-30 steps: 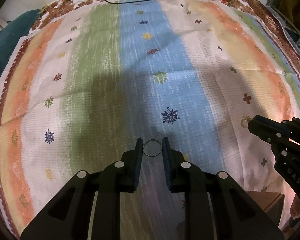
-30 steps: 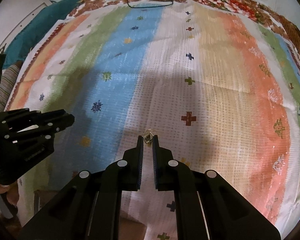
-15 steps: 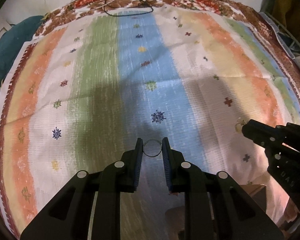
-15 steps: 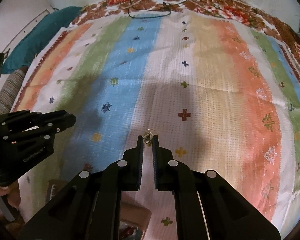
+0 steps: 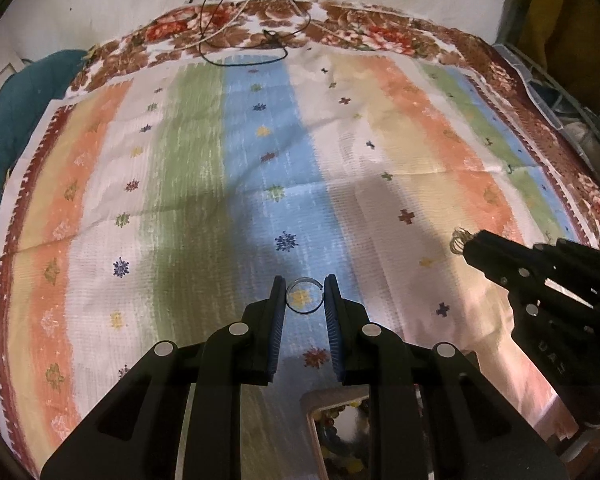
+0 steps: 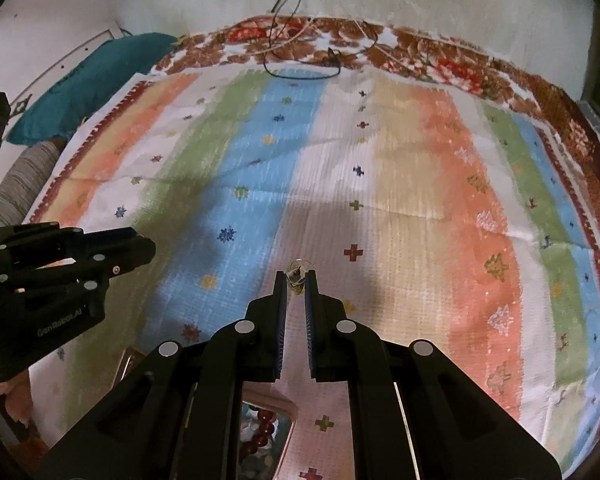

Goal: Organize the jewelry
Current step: 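Lift the ring and charm and carry them over the silver tin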

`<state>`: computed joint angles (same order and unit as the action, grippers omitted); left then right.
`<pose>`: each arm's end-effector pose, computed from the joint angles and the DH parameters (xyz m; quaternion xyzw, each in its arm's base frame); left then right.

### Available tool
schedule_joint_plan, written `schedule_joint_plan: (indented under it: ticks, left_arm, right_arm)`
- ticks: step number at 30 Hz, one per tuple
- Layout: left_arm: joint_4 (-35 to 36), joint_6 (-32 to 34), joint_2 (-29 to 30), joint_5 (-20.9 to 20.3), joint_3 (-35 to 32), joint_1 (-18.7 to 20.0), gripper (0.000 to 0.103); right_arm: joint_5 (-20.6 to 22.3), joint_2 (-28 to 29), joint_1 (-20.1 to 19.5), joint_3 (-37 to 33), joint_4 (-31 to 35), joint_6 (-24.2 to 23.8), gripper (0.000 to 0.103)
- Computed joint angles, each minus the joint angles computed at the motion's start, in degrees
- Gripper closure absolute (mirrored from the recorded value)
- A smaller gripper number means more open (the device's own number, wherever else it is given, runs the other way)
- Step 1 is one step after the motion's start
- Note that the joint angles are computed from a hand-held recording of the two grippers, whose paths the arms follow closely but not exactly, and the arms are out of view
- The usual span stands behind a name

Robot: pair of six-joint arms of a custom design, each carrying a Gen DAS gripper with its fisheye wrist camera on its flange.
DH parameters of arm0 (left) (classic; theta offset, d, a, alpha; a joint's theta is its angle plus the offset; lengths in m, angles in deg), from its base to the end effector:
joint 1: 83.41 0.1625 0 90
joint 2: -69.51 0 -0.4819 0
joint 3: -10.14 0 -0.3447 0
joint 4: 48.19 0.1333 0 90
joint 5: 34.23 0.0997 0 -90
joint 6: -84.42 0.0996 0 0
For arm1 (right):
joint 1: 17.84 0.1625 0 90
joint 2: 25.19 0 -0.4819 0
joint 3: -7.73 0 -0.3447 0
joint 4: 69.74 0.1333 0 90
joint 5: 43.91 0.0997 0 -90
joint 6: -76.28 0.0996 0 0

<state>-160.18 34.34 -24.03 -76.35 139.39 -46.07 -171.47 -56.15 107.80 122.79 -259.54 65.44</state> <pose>-0.1376 -0.3656 0.3537 0.0689 0.9061 -0.2466 0.3368 0.3888 -0.4177 0.0185 0.3297 -0.8791 0.1948 0.2837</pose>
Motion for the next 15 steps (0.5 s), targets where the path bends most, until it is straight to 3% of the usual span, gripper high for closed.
schedule_joint_plan:
  ticks: [15]
  left_arm:
    - [6.5,-5.2,-3.6,1.0,0.0,-7.3,0.084]
  right_arm:
    - [-0.2,-1.7,2.4,4.1,-5.7,-0.6,0.093]
